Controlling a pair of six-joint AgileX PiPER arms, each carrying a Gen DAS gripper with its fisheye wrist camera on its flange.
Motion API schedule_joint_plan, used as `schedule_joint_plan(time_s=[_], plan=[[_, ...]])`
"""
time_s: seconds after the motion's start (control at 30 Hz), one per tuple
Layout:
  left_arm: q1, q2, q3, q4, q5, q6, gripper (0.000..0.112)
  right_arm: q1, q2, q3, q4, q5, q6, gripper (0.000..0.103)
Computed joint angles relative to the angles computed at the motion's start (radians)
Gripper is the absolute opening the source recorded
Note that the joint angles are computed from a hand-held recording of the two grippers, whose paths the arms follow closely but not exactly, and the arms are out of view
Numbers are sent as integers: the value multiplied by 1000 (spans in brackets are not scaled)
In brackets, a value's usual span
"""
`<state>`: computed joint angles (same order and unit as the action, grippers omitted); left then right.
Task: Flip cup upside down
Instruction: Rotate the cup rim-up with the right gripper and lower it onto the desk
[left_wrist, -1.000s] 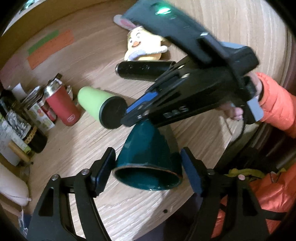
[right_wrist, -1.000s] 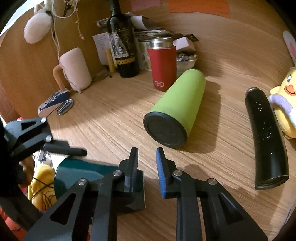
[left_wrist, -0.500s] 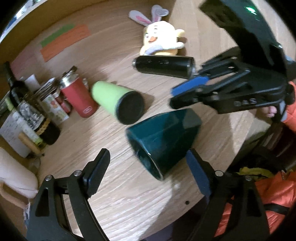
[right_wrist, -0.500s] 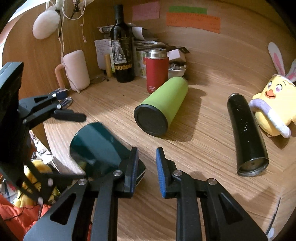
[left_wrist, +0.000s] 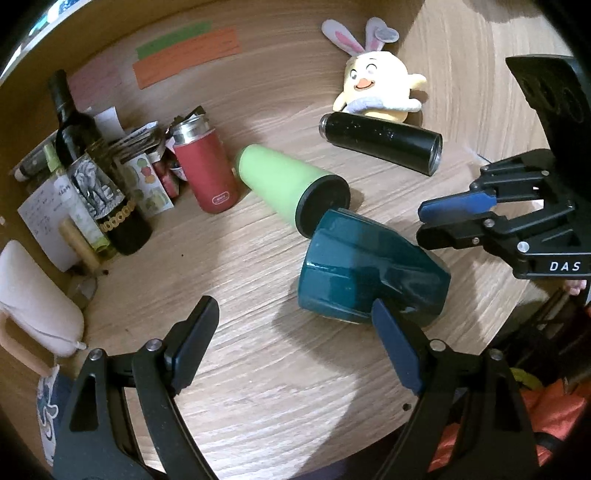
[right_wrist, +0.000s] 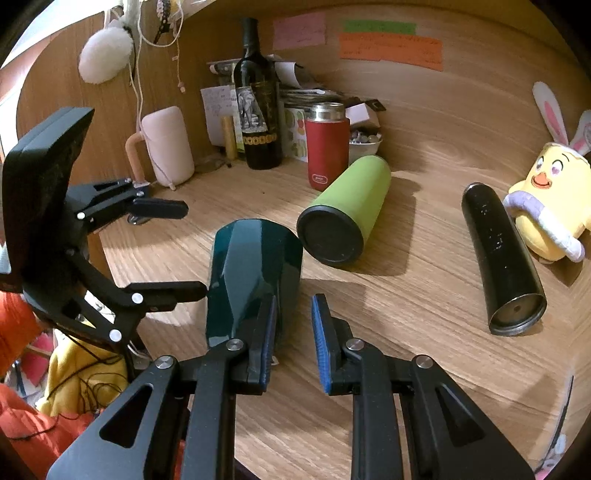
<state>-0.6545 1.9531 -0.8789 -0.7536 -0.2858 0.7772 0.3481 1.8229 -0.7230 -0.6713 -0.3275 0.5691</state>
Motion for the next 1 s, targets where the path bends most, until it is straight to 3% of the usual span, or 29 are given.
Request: schedule_joint_plan(time_s=[0.07, 0.13, 0.2, 0.3, 0.4, 0.5, 0.7, 1.0], plan=[[-12, 2, 6, -32, -22, 15, 86, -1, -11, 12, 6, -11, 13, 25], [-24, 1, 19, -36, -51, 5, 86, -9, -25, 41, 14, -56, 15, 48], [-32, -2, 29, -49, -75, 3, 86, 10, -36, 84, 136, -102, -91, 59], [-45, -19, 48, -80, -104, -12, 86, 47, -23, 101, 219, -112, -177, 59], [-55, -44, 72, -46, -124, -91, 84, 61, 14, 92, 207, -122, -152, 59], [-73, -65, 91, -4, -135, -152, 64, 73, 52, 69, 239, -118, -159, 59], [-84, -69, 80, 93, -119, -247, 41, 76, 90, 44, 223, -130, -105, 53], [-76, -35, 29, 219, -75, -367, 30, 124, 72, 91, 427, -169, -276, 51]])
